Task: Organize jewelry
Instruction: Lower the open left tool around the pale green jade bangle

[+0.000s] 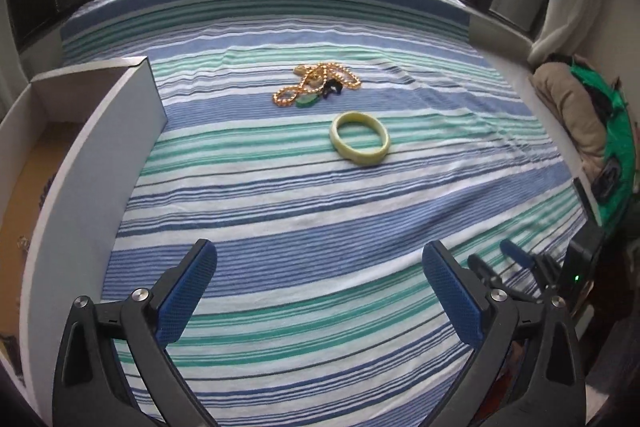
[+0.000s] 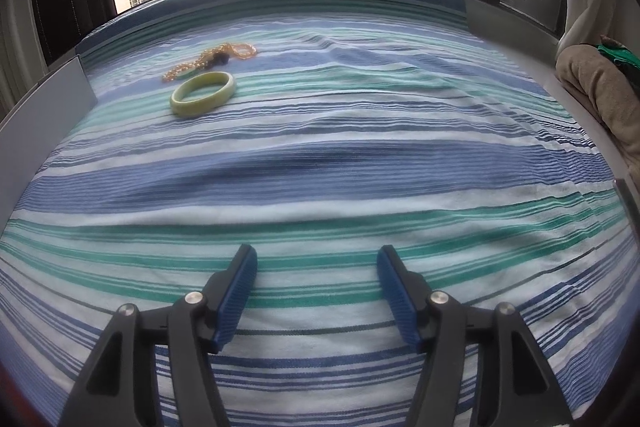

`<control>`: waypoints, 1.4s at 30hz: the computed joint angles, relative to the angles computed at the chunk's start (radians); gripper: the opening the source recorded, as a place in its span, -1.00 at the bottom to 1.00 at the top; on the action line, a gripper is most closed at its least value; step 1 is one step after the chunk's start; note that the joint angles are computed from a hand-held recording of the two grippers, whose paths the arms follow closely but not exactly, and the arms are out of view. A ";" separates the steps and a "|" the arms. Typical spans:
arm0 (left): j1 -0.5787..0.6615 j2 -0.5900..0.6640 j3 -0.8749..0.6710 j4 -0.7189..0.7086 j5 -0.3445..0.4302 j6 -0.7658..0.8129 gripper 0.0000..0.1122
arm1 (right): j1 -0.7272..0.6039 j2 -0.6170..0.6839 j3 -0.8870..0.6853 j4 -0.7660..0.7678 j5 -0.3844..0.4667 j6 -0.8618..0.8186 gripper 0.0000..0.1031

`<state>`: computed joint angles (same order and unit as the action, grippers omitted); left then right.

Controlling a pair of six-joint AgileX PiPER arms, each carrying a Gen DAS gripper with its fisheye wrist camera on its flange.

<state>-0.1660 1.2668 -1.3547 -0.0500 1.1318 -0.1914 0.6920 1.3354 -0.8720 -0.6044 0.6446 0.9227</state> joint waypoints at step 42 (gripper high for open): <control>0.141 -0.046 0.405 0.128 -0.289 -0.042 0.11 | 0.021 0.007 0.013 -0.043 -0.010 0.048 0.33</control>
<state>-0.0254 1.2204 -0.9497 0.0779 0.8426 -0.2331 0.7131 1.3425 -0.8590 -0.6472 0.6345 0.9708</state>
